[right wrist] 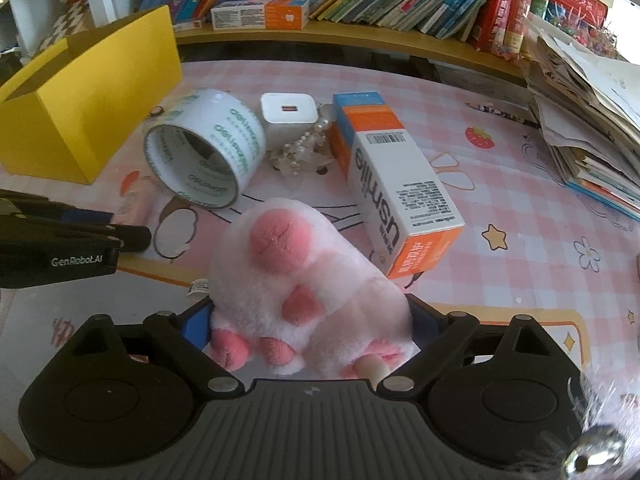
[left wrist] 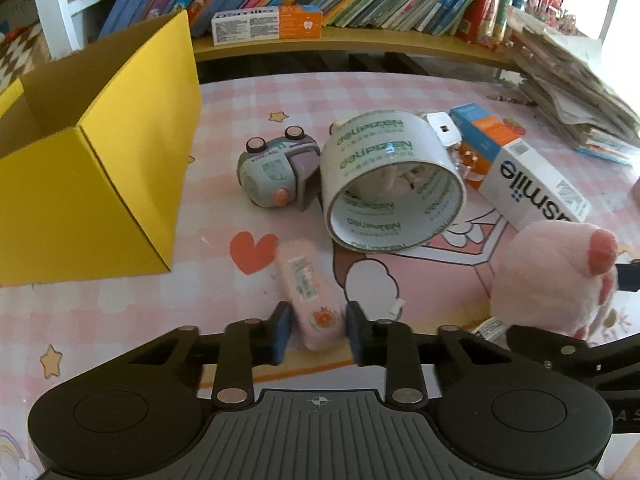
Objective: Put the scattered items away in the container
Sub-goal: 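Close the left gripper on the pink stick while the right gripper holds the plush, then lift and carry the pink stick and plush toward the yellow box with both grippers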
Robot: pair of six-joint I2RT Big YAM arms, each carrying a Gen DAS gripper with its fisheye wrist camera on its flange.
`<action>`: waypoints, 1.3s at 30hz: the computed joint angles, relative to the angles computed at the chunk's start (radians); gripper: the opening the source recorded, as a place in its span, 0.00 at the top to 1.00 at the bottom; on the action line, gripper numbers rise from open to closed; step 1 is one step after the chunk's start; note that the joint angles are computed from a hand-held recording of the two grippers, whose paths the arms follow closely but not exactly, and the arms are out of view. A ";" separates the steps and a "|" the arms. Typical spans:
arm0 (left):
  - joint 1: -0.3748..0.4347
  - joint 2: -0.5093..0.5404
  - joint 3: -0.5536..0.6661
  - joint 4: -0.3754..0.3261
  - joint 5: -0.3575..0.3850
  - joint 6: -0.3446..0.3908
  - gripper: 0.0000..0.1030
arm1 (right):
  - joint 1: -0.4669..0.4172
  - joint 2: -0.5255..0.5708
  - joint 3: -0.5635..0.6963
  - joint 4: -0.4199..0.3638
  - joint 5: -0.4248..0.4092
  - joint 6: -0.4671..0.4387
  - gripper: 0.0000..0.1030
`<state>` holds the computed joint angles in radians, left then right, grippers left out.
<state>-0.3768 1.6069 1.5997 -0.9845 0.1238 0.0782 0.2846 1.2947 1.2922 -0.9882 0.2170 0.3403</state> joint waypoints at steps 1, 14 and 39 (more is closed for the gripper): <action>0.002 -0.008 -0.008 0.007 0.007 -0.002 0.77 | 0.002 -0.004 -0.001 0.002 0.000 0.000 0.11; 0.041 -0.114 -0.086 0.064 0.060 -0.057 0.77 | 0.035 -0.039 -0.006 0.022 0.028 -0.001 0.11; 0.050 -0.190 -0.139 0.096 0.102 -0.054 0.77 | 0.069 -0.061 -0.006 0.016 0.049 0.015 0.10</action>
